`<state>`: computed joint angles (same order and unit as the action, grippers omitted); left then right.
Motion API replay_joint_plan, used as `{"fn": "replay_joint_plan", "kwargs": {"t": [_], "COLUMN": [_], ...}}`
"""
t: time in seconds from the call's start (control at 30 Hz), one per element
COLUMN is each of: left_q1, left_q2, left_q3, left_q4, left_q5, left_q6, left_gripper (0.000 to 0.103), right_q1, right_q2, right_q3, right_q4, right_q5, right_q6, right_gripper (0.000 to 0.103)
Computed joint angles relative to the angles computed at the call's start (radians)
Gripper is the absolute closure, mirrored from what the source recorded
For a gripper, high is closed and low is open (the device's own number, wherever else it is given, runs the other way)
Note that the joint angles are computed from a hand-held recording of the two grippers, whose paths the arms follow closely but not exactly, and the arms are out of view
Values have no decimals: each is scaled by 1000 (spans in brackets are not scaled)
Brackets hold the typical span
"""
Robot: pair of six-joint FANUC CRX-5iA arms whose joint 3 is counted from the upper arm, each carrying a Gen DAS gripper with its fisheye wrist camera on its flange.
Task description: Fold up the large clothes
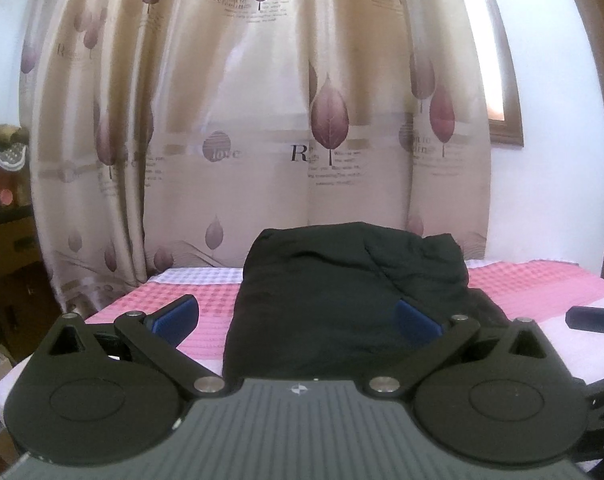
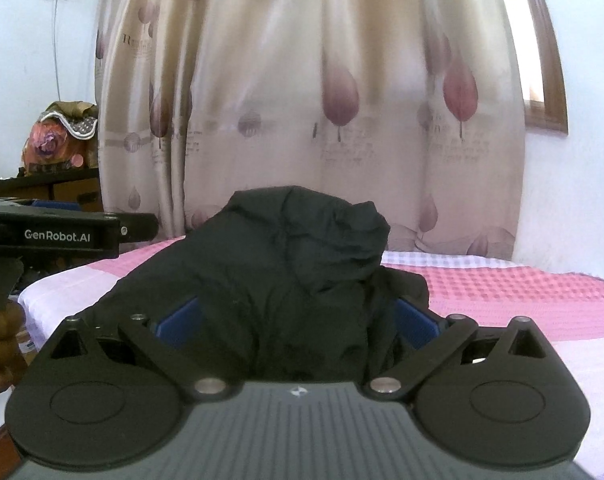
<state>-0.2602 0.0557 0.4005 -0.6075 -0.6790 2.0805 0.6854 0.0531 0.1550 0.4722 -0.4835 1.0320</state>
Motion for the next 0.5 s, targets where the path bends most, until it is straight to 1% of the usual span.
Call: {"fn": "replay_joint_plan", "kwargs": {"t": [0.2, 0.37, 0.43, 0.5], "left_q1": [1, 14, 27, 48], "left_q2": [3, 1, 1, 0], "left_q3": [6, -4, -13, -25], "left_q4": [10, 55, 99, 165], "left_q5": [-10, 1, 8, 19], "left_q6": [0, -28, -54, -89], "left_gripper": [0, 0, 0, 0], "right_q1": [1, 2, 2, 3], "right_q2": [-3, 1, 3, 4], "right_q3": [-1, 13, 19, 22], "right_q4": [-7, -35, -50, -54], "right_q5": [-5, -24, -30, -34], "right_q6": [3, 26, 38, 40], "right_gripper": [0, 0, 0, 0]}}
